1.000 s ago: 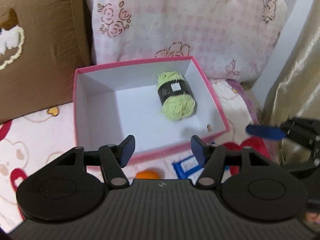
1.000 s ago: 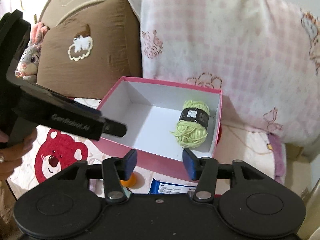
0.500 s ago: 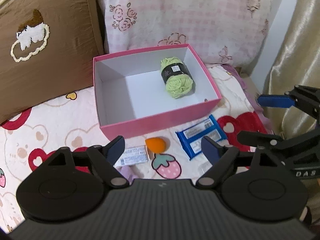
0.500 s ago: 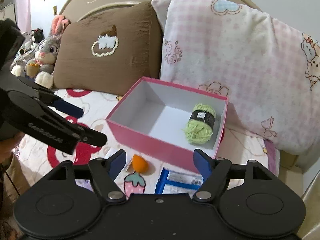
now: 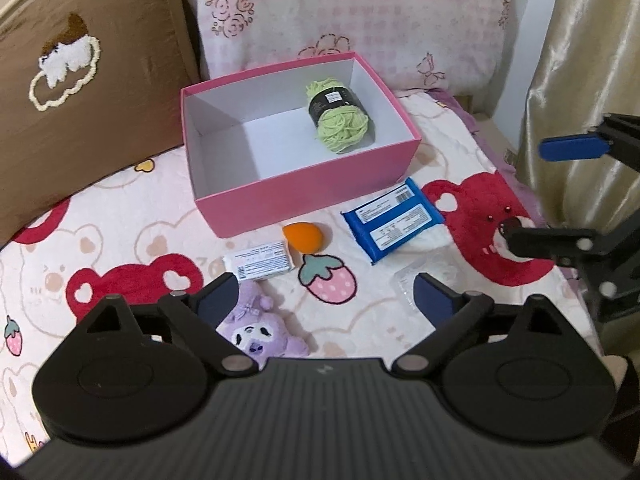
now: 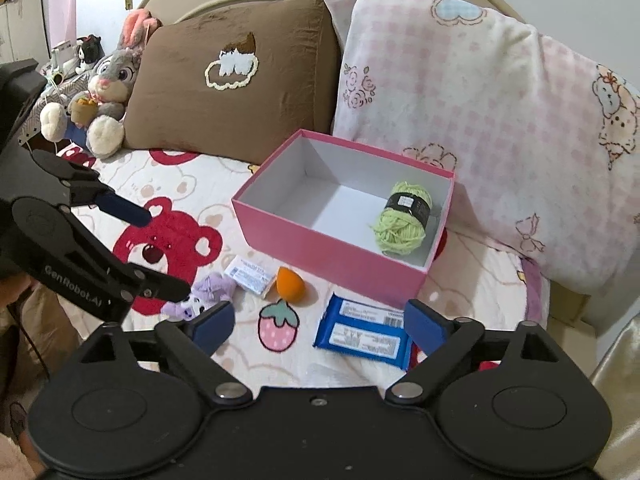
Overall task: Organize objects
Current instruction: 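Withdraw the left gripper and move it toward the clear plastic case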
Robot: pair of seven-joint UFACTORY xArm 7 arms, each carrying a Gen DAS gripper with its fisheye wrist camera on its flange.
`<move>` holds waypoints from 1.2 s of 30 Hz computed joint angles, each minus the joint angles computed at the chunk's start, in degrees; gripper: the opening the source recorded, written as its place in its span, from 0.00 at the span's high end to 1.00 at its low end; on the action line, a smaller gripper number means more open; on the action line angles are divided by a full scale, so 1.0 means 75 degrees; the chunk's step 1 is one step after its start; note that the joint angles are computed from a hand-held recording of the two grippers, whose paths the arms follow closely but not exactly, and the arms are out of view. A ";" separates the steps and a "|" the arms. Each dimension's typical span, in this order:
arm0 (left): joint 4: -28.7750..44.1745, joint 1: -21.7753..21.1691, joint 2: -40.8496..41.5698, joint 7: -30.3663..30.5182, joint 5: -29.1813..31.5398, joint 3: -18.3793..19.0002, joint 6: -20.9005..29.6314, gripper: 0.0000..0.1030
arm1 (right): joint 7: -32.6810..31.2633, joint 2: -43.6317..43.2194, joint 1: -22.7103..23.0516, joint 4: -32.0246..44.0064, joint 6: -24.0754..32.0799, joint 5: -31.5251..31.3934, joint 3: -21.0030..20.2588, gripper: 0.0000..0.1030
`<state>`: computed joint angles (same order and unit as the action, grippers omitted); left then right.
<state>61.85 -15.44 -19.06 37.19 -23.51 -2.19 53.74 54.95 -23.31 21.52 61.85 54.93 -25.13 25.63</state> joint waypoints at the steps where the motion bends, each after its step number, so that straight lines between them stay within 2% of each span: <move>1: -0.0035 0.0006 -0.0032 0.0004 0.0008 -0.0001 -0.0012 0.04 | 0.0003 -0.0048 0.0027 -0.0037 0.0030 0.0046 -0.0007 0.06; 7: -0.0329 -0.0024 -0.0254 0.0054 -0.0008 0.0024 -0.0159 0.00 | -0.0017 -0.0361 0.0160 -0.0339 0.0064 0.0383 -0.0014 0.05; 12: -0.0360 -0.0052 -0.0207 0.0052 -0.0146 0.0103 0.0188 0.00 | 0.0008 -0.0548 0.0196 -0.0638 -0.0068 0.0575 0.0040 0.05; 16: -0.0461 -0.0006 -0.0145 -0.0192 -0.0371 0.0112 0.0207 0.00 | 0.0352 -0.0793 0.0188 -0.1196 -0.0676 0.0678 0.0092 0.05; 22: -0.0369 0.0072 0.0154 -0.0363 -0.0994 0.0251 0.0647 0.00 | 0.0792 -0.1107 0.0224 -0.2087 -0.1809 0.0854 0.0169 0.05; 29: -0.0968 -0.0062 -0.0009 -0.0069 -0.1283 0.0079 0.0199 0.00 | 0.1085 -0.1152 0.0109 -0.2763 -0.2583 0.0884 0.0292 0.05; 34: -0.1270 -0.0183 0.0082 -0.0307 -0.1204 -0.0082 -0.0064 0.01 | 0.1622 -0.0882 -0.0168 -0.3234 -0.3309 0.0643 0.0482 0.05; 36: -0.1338 -0.0235 0.0148 -0.0342 -0.1285 -0.0085 -0.0109 0.02 | 0.1701 -0.0693 -0.0230 -0.3304 -0.3362 0.0513 0.0516 0.05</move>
<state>51.82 -17.21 -17.95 34.62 -33.15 -2.82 52.92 67.71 -28.51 19.80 37.07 29.72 -21.28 29.50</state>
